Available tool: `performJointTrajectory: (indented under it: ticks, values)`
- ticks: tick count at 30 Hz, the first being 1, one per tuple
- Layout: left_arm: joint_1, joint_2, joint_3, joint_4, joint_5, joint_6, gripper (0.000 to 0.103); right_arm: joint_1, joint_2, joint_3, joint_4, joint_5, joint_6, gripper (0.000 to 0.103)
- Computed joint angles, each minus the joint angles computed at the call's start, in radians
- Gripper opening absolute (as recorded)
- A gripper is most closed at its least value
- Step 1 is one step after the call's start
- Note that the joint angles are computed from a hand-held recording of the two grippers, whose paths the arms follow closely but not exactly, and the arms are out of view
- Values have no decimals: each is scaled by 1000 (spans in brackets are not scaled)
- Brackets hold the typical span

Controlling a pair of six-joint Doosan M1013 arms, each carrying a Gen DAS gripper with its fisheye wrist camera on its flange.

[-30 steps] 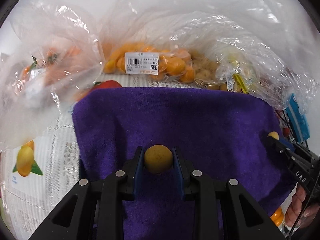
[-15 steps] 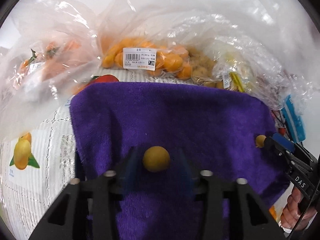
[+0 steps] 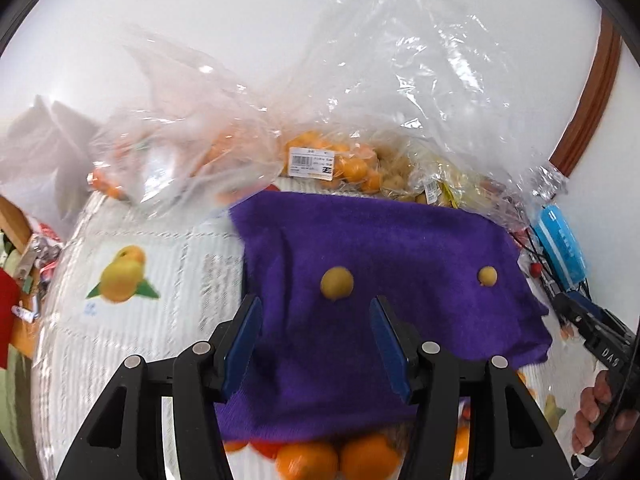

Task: Organize fruits
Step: 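Move both tools back down to the oranges in front of the towel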

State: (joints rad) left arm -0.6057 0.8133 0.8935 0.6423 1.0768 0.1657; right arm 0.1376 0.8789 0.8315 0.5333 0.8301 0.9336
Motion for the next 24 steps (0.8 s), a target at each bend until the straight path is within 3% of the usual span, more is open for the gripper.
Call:
performJointTrajectory:
  ticks: [3, 7, 10, 19, 24]
  values:
    - [-8, -31, 46, -25, -23, -3, 52, -14, -43, 78, 34, -49, -21, 59]
    - [-32, -44, 70, 21, 9, -42, 52, -25, -74, 119, 38, -8, -50, 55]
    - [-43, -62, 102, 24, 5, -70, 54, -29, -103, 176, 53, -29, -102, 55]
    - [-60, -105, 205, 0, -23, -135, 54, -30, -125, 271, 77, -20, -219, 55]
    - [-65, -113, 231, -9, -13, -149, 54, -19, -121, 289, 40, -28, -204, 55]
